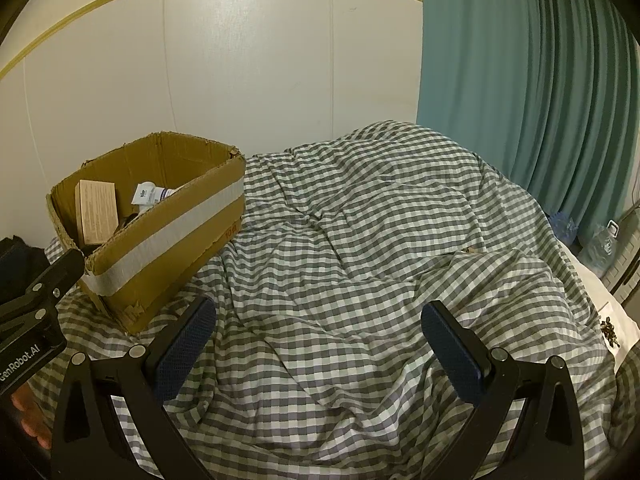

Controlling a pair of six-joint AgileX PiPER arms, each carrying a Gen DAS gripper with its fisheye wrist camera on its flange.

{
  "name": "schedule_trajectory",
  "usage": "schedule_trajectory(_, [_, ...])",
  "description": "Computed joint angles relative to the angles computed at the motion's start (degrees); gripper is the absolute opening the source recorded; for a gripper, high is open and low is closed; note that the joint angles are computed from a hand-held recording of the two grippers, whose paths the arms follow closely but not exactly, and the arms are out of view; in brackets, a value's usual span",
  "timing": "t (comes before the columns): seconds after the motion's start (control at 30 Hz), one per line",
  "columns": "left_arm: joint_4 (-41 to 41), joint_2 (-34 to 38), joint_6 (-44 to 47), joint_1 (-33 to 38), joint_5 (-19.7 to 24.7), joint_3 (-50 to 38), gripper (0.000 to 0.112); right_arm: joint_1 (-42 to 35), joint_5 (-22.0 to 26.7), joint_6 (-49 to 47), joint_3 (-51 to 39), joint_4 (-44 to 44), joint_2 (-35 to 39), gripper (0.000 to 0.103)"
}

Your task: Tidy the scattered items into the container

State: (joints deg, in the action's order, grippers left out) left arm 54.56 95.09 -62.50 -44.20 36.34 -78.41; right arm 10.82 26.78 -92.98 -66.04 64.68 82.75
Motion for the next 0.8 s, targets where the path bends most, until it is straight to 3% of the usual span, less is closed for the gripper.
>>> schedule_trajectory(0.8, [1.35,-0.69,-1.06,-0.51,0.24,0.76,0.103,0.29,-0.70,-1.15,1.04,0.86,-0.16,0.103])
